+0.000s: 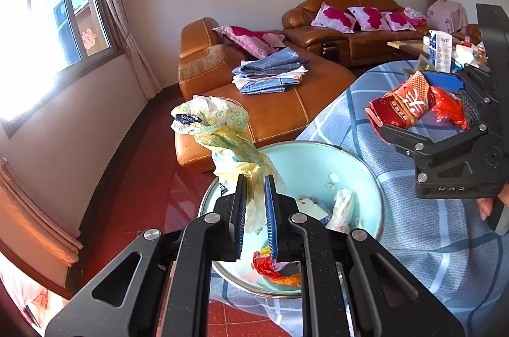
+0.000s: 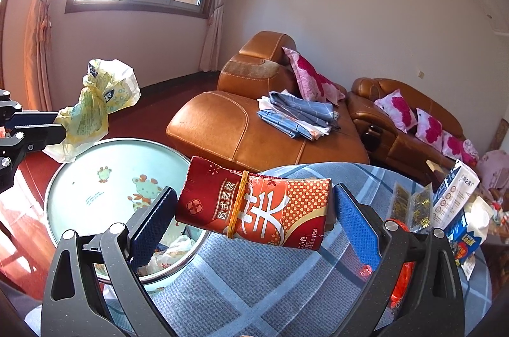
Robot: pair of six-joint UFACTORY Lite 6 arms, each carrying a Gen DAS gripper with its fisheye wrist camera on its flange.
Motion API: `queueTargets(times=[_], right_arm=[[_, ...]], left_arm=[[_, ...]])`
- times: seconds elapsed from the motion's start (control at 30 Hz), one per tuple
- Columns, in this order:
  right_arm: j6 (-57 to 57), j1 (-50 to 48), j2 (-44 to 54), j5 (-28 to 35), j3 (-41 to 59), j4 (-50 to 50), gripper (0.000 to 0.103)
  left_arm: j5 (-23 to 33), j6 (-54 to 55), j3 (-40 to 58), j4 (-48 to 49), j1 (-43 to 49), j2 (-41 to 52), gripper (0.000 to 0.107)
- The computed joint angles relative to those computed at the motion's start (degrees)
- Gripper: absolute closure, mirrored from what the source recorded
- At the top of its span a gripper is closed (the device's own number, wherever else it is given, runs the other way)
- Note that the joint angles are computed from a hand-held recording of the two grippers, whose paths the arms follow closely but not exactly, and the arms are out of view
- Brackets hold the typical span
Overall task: Collect trash
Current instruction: 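Carry the yellow bag with the left tool while the right tool carries the red box over the bin, then open the left tool to drop the yellow bag while the right tool releases the red box into the bin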
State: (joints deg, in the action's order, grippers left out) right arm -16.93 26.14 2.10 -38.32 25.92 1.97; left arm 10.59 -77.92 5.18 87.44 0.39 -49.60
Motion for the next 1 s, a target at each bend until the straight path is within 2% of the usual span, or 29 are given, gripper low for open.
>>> queueTargets(times=[0.2,0.5,0.63,0.77,1.0], right_arm=[[-2.78,1.71,1.87,0.16,1.46,2.38,0.008],[-8.17,5.26,3.26,-1.31,1.88,7.0,0.008],[-9.05,5.52,3.04,-1.46,1.67,7.43,0.008],[-8.92,5.6,2.98,-1.3,1.65,7.47,0.008],[-9.39,6.12,3.21,-1.51,1.69,7.69,0.008]], left_arm=[[-1.46,-2.16,-0.27,3.77,2.67,0.85,0.096],[-0.82,-7.35,0.4,9.67,2.92,3.65,0.096],[-0.92,-7.34,0.17,9.86,3.08,3.8,0.096],[-1.81,-10.92,0.47,13.99,4.08,5.02,0.096],[-3.19,-7.55,0.69,11.25,5.03,4.81,0.096]])
